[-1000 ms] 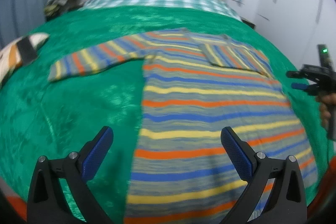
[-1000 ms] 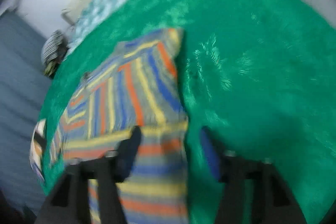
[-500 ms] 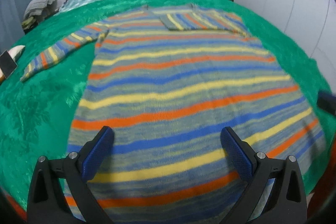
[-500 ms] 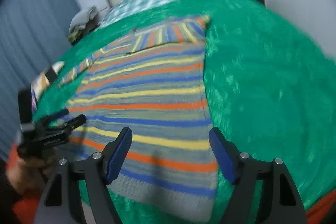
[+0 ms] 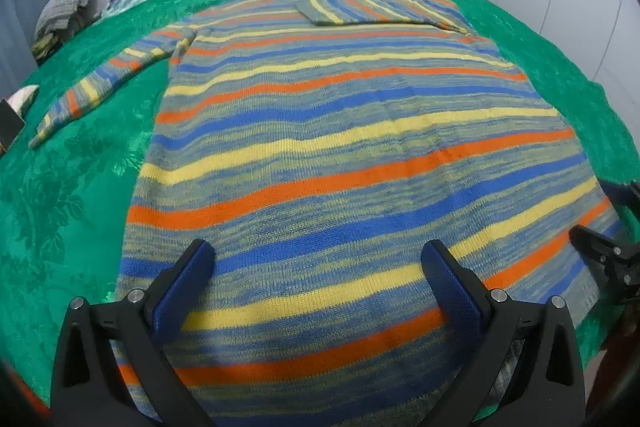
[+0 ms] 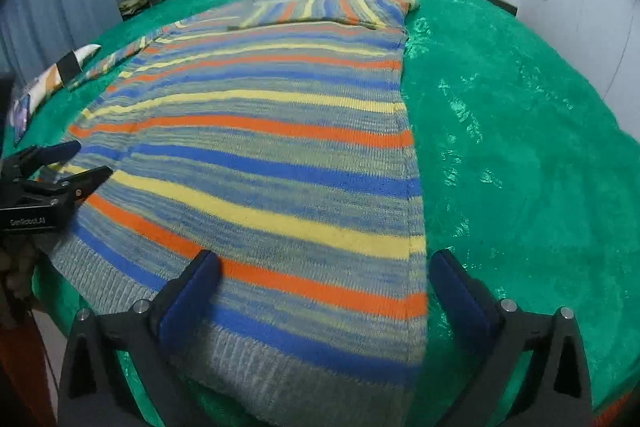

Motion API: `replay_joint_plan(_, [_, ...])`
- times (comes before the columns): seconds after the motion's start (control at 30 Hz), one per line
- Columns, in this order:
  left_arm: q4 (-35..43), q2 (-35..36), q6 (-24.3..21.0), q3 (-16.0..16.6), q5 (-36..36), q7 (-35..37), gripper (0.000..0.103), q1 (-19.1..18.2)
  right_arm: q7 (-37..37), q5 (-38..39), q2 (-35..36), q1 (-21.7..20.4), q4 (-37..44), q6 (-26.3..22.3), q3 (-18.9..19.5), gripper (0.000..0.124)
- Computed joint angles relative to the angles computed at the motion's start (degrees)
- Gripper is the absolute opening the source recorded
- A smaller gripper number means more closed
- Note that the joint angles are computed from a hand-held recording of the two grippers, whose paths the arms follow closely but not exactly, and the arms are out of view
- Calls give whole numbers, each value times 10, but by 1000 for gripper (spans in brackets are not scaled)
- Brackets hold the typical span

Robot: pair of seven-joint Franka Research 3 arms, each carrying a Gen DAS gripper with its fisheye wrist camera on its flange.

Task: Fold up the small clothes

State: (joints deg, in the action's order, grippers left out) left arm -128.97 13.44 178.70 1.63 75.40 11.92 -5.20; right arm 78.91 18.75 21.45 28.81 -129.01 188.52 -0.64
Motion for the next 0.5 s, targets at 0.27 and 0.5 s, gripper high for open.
replay_joint_plan(0.27, [8,3,-1,-3,60,-59,103,5,-7,16,3,59,0,1,-52,103])
replay_joint_plan(0.5, [5,2,-4,-13,36,-36,103,14,4,12,3,90,5,-17,-86,103])
